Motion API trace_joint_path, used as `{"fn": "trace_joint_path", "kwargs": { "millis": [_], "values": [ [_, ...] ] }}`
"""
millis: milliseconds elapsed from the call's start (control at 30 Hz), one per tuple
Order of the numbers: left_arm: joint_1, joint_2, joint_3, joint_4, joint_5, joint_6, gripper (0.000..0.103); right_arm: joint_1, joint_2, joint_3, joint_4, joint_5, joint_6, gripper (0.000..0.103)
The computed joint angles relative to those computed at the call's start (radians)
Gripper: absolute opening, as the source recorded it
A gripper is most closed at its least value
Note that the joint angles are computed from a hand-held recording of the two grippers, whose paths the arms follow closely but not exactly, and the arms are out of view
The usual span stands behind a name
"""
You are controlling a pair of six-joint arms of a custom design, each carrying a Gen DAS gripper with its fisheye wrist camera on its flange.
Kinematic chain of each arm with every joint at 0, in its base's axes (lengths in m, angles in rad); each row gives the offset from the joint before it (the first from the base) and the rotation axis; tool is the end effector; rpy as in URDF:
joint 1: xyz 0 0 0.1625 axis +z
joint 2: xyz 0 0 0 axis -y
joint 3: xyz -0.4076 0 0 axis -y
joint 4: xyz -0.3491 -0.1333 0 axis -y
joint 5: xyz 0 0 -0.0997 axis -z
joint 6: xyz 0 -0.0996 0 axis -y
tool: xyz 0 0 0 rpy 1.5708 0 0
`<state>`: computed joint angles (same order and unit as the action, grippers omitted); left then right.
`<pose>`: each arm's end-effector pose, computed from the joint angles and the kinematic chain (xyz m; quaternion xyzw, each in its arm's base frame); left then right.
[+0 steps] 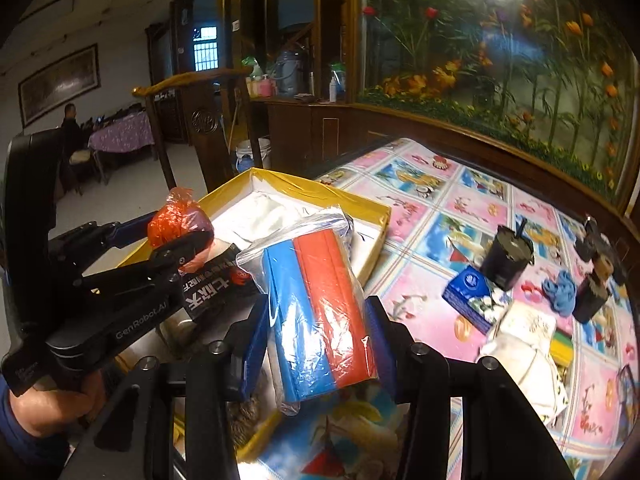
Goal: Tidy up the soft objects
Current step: 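Lower the bagged bars into the box with the right tool while the left tool lowers the orange bag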
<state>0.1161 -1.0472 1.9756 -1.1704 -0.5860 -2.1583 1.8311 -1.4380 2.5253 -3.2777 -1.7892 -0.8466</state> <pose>-0.3557 -0.2592 0.1260 0.0346 0.7517 -0.4888 0.4414 0.1990 -0.3132 0.2362 0.4694 -0.8229 0.2601 0.1869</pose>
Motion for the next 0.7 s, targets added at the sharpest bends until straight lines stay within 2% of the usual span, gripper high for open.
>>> {"fn": "trace_joint_path", "kwargs": {
  "millis": [267, 700],
  "values": [
    [0.003, -0.048, 0.048, 0.028, -0.055, -0.051, 0.051, 0.055, 0.141, -0.021, -0.122, -0.06, -0.007, 0.051],
    [0.016, -0.07, 0.089, -0.01, -0.08, -0.039, 0.051, 0.057, 0.234, -0.047, -0.179, -0.068, -0.023, 0.051]
  ]
}}
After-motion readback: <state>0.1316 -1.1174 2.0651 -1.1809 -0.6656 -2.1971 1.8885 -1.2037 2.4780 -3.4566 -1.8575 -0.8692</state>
